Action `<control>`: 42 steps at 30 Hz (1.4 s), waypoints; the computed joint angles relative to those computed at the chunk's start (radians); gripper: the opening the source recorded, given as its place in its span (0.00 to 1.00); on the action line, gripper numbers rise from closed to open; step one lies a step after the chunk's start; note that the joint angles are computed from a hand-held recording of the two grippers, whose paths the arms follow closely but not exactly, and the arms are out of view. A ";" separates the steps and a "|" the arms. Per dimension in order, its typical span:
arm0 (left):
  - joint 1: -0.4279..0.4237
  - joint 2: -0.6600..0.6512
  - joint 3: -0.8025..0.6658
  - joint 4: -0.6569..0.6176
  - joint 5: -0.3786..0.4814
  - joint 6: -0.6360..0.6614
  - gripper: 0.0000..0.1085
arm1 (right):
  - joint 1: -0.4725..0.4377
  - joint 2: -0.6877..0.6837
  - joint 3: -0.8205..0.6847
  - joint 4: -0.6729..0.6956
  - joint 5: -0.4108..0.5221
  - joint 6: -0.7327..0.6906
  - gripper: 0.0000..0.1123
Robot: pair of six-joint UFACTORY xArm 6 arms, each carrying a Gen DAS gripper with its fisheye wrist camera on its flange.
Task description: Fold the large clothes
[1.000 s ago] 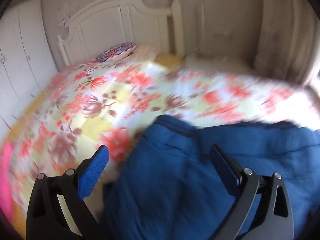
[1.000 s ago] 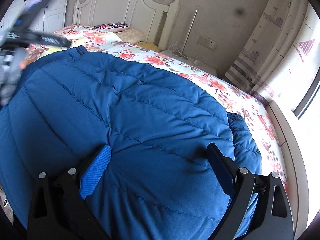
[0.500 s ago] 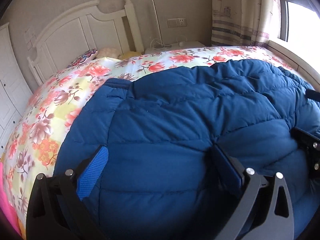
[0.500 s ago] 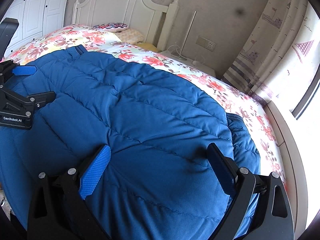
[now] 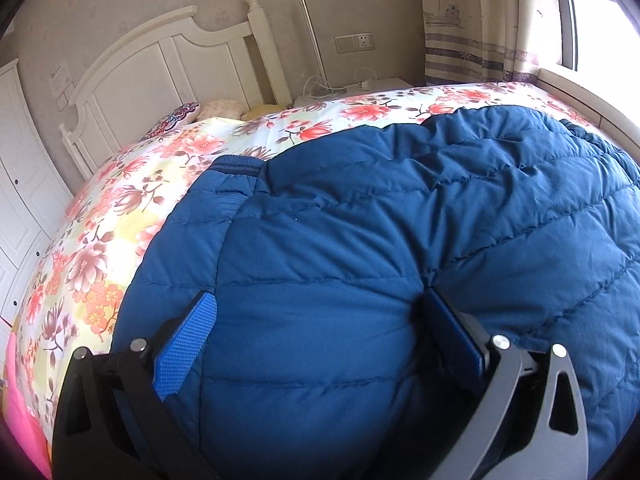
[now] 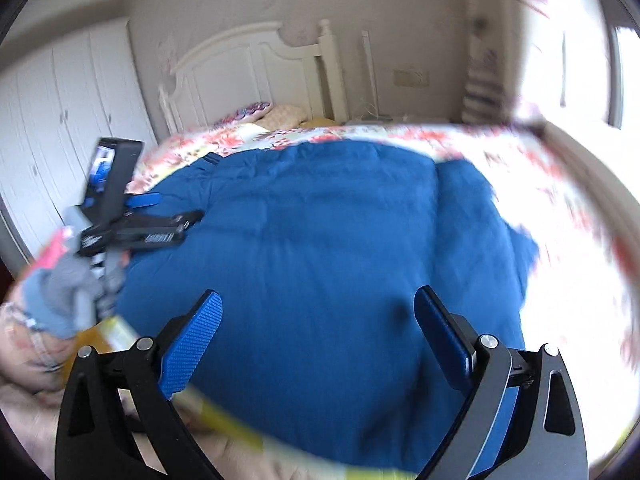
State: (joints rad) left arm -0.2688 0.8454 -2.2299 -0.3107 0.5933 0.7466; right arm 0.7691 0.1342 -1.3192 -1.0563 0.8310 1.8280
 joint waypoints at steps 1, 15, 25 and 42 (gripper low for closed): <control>0.001 0.002 -0.004 0.000 0.002 0.001 0.93 | 0.021 -0.047 0.070 -0.038 -0.013 0.104 0.81; 0.005 0.005 -0.008 -0.004 0.003 0.003 0.93 | 0.140 -0.176 0.265 -0.090 0.031 0.462 0.78; 0.005 0.003 -0.005 -0.006 0.002 0.003 0.93 | 0.028 -0.118 0.231 -0.140 -0.121 0.543 0.87; 0.003 -0.003 0.006 0.012 -0.007 -0.027 0.93 | -0.034 0.016 0.031 -0.194 0.027 0.644 0.50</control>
State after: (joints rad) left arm -0.2663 0.8420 -2.2236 -0.2988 0.5864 0.7191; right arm 0.7350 0.1505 -1.2880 -1.2501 0.8583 2.4722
